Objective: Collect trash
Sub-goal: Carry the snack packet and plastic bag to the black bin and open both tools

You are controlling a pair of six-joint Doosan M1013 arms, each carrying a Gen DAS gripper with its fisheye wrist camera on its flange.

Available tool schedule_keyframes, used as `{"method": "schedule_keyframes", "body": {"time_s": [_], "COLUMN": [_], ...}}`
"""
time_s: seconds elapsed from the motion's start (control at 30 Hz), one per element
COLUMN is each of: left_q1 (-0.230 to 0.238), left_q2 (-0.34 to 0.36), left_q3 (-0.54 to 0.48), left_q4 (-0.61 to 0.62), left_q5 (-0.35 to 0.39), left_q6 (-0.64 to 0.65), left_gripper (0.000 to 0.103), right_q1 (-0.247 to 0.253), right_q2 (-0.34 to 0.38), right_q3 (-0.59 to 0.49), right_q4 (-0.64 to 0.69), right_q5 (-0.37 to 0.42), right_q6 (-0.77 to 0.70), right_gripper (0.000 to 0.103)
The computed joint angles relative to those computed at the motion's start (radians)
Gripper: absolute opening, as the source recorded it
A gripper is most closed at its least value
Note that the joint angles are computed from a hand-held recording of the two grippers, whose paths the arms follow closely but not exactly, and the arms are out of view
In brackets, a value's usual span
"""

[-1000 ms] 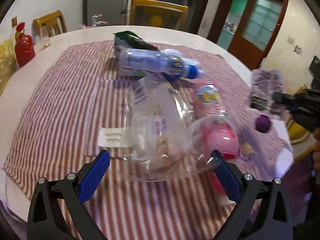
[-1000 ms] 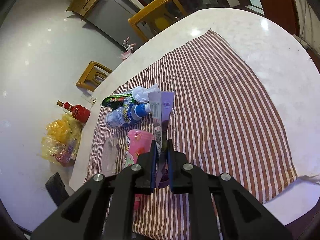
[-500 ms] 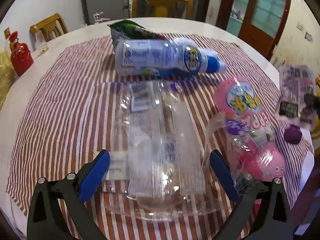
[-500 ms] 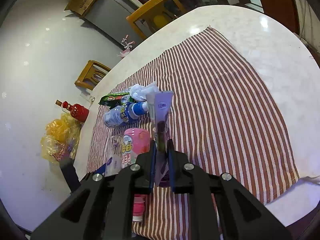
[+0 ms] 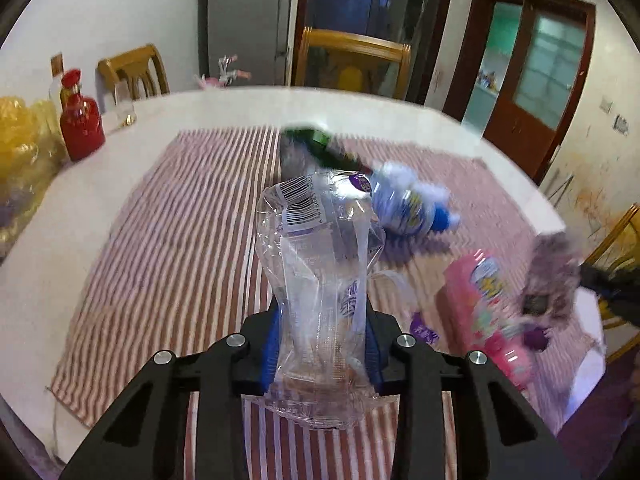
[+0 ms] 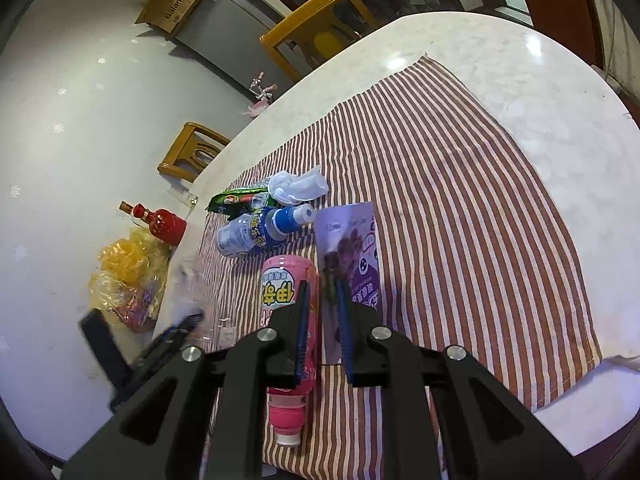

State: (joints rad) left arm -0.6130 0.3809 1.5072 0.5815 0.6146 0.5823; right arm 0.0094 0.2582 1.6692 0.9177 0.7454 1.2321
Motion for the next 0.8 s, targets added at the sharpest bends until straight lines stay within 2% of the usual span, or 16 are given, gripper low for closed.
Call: {"method": "schedule_keyframes", "body": {"time_s": [0.13,0.23,0.3,0.37,0.53,0.67,0.8], "left_q1": [-0.013,-0.022,-0.028,-0.028,-0.022,-0.018,-0.02], "left_q2": [-0.025,-0.039,-0.044,-0.045,-0.043,-0.042,-0.038], "left_q3": [0.009,0.01,0.009,0.006,0.008,0.006,-0.003], "left_q4": [0.069,0.091,0.1,0.093,0.054,0.035,0.032], "left_q5": [-0.019,-0.041,-0.049,-0.056,-0.075,-0.083,-0.083], "left_q6": [-0.049,-0.043,-0.034,-0.023,0.016,0.033,0.047], "left_gripper": [0.034,0.034,0.034,0.034,0.034,0.034,0.034], "right_q1": [0.003,0.009,0.023,0.047,0.075,0.079,0.055], "right_q2": [0.007,0.01,0.011,0.021,0.066,0.084,0.066], "right_q3": [-0.001,-0.009,-0.021,-0.043,-0.078,-0.078,-0.058], "right_q4": [-0.001,-0.051,-0.153,-0.316,-0.432,-0.431,-0.307], "right_q5": [0.003,-0.007,-0.014,-0.015,0.022,0.009,-0.004], "right_q6": [-0.002,0.03,0.098,0.202,0.267,0.253,0.165], "right_gripper": [0.012,0.013,0.014,0.015,0.017,0.013,0.011]}}
